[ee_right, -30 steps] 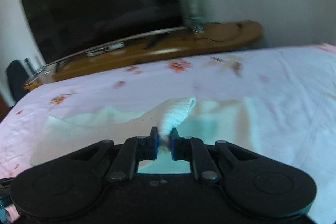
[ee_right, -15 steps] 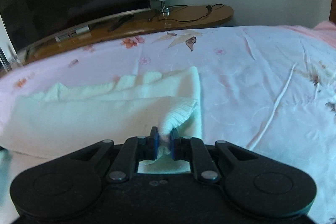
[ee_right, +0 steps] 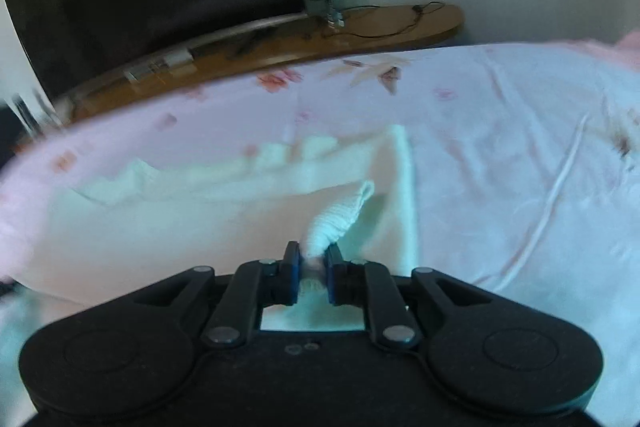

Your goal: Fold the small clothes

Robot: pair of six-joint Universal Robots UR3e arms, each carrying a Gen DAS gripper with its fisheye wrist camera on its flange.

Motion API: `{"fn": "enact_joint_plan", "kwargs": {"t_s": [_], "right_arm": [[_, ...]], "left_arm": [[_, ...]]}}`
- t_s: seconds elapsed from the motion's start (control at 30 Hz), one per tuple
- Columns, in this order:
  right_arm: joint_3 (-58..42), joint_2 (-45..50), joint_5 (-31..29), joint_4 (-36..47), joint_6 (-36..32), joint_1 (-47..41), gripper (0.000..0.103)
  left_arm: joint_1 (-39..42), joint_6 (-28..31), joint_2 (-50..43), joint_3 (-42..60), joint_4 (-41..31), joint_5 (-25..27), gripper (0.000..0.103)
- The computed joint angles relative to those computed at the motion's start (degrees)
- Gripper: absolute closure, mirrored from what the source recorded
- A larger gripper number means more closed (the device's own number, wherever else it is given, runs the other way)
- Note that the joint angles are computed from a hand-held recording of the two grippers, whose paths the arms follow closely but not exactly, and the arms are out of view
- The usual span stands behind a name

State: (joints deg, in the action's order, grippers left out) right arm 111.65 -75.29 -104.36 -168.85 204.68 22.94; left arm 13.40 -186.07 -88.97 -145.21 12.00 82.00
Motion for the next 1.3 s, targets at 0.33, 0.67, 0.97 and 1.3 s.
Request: {"fn": "enact_joint_plan", "kwargs": {"t_s": [0.33,0.67,0.97,1.3], "right_arm": [[8.2,-7.9,4.7,-1.6,0.8,-3.1,0.074],[-1.5,2.5,3.4,-3.8,3.5,-3.6,0.077],[3.8,-1.1,-0.7,-6.0,3.6,-2.1,0.096],[0.1,0.9,-8.9,-6.8,-2.8,1.6,0.078]], "left_arm": [[7.5,7.3,17.7,-1.4,-13.0,-6.8,0.095],[-5.9,0.0,-11.2,21.9,-7.0,4.0,0.095],[-7.8,2.4,-19.4,29.0,-7.5,4.7,0.095],[-7.5,2.7,-20.3,30.7,-9.7,5.0,0.094]]}}
